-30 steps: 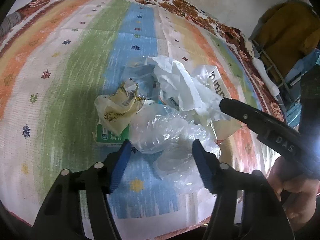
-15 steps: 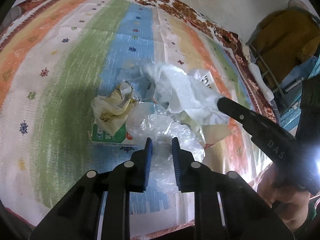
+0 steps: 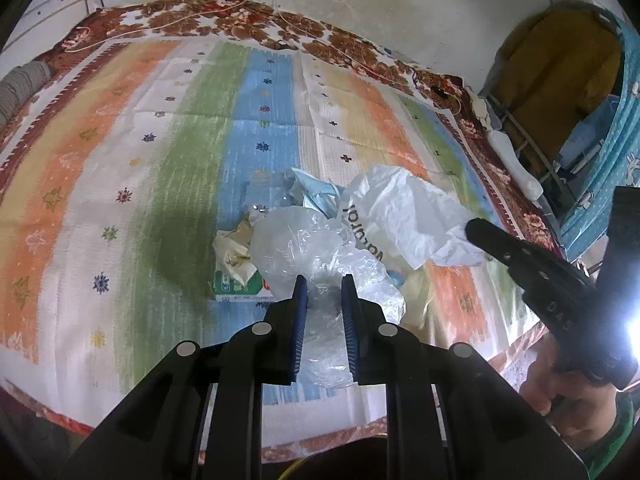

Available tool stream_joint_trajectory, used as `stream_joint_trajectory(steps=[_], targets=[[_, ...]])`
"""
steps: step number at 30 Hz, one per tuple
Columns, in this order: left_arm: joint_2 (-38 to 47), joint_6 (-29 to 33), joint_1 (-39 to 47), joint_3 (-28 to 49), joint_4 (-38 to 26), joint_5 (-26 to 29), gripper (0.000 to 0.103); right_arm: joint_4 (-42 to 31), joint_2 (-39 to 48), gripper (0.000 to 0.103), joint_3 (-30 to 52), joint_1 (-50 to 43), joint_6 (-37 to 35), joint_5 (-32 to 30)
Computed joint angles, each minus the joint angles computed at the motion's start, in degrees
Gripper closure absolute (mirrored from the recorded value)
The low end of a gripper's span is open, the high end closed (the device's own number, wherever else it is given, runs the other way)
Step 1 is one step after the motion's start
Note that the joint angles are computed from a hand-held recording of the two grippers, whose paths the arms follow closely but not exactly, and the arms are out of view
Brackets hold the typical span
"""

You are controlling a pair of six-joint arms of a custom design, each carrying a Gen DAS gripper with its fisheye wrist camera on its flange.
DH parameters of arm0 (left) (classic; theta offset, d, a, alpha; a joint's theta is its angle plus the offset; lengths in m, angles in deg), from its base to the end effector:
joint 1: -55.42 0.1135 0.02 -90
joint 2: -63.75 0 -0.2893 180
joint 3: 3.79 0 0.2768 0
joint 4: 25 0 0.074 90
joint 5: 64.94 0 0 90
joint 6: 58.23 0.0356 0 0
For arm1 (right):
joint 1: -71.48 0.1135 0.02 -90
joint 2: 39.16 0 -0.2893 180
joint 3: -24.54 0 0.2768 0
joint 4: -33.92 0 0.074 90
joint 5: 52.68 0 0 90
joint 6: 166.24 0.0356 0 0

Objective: Collect trash
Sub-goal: 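Grasp the clear plastic bag with left tool while right tool grasps white tissue, then carry the plastic bag and white tissue in both tools over the bin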

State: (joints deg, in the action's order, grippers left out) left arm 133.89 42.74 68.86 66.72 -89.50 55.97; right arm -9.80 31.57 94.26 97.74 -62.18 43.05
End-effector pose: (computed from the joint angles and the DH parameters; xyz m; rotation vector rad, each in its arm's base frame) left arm 0.2417 0.0390 0.2933 0.1064 2.5399 -0.5624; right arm 0.2518 0.1203 0.3047 -0.2016 2.3494 0.2280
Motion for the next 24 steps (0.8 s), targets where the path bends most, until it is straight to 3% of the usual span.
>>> stream_joint_trajectory(steps=[9, 16, 24], targets=[[-8.35, 0.31, 1.1, 1.0, -5.57, -2.26, 0.087, -4.76, -9.18, 0.103, -0.65, 5.57, 0.44, 4.54], [-11.84, 2.79, 6.01, 1.58, -10.7, 1.55, 0.087, -9.34, -15.72, 0.103, -1.18, 11.28, 4.7, 8.39], [-17.2, 7.08, 12.02, 0.87, -17.0, 7.04, 0.087, -15.91, -21.1, 0.103, -1.95, 23.04, 11.2, 18.95]])
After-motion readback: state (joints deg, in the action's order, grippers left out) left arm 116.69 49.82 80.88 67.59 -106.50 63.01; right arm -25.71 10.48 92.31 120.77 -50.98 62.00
